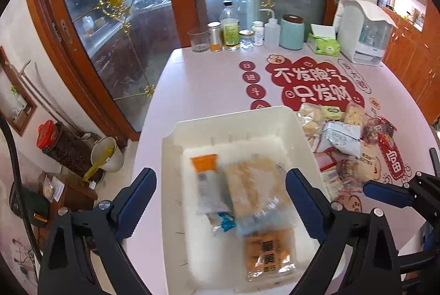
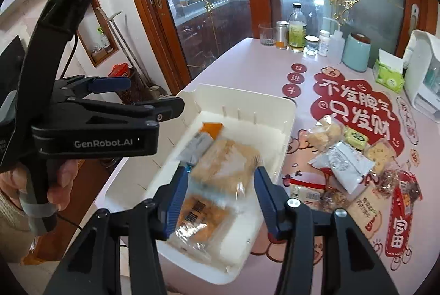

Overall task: Organize snacks
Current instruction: 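Open both grippers to drop the snacks into the tray, then move both empty grippers back to the snack pile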

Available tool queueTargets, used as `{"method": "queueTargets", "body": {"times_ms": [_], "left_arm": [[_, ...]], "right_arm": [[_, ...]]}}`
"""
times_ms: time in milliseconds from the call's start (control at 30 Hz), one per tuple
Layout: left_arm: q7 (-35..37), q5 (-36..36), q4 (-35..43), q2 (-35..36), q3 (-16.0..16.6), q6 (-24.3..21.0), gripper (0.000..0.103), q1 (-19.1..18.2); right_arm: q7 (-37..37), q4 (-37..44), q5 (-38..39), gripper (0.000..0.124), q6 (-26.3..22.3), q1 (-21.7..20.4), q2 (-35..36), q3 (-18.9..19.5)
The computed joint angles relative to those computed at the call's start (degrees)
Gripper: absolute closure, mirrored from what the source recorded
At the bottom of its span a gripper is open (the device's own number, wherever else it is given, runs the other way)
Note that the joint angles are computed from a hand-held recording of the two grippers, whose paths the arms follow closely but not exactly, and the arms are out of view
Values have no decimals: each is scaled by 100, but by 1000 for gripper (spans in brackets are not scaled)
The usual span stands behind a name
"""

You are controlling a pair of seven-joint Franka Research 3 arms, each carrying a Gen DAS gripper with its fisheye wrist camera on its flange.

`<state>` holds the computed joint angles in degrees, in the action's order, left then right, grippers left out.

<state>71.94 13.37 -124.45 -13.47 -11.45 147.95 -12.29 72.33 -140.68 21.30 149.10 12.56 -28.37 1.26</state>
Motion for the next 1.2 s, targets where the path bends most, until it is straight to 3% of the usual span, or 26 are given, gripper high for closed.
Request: {"method": "queueTargets", "body": {"times_ms": [267, 400, 633, 933, 1200], "left_arm": [[218, 87, 201, -18, -214, 192, 8, -297], [387, -159, 470, 114, -267, 245, 8, -527], [225, 75, 1209, 692, -601, 99, 8, -818], [-327, 953, 2495, 1753, -859, -487, 8, -1368], [-507, 1428, 4007, 3110, -715, -1392, 8, -2090]], "right_arm": [[411, -379, -372, 73, 163, -435, -721, 69], [550, -533, -530, 73, 139, -691, -1058, -6], [611, -733, -757, 73, 29, -1237, -1481, -261], [343, -777, -739, 73, -95, -1918, -1501, -806], [-332, -403, -467, 72, -6, -2333, -715, -1446]]}}
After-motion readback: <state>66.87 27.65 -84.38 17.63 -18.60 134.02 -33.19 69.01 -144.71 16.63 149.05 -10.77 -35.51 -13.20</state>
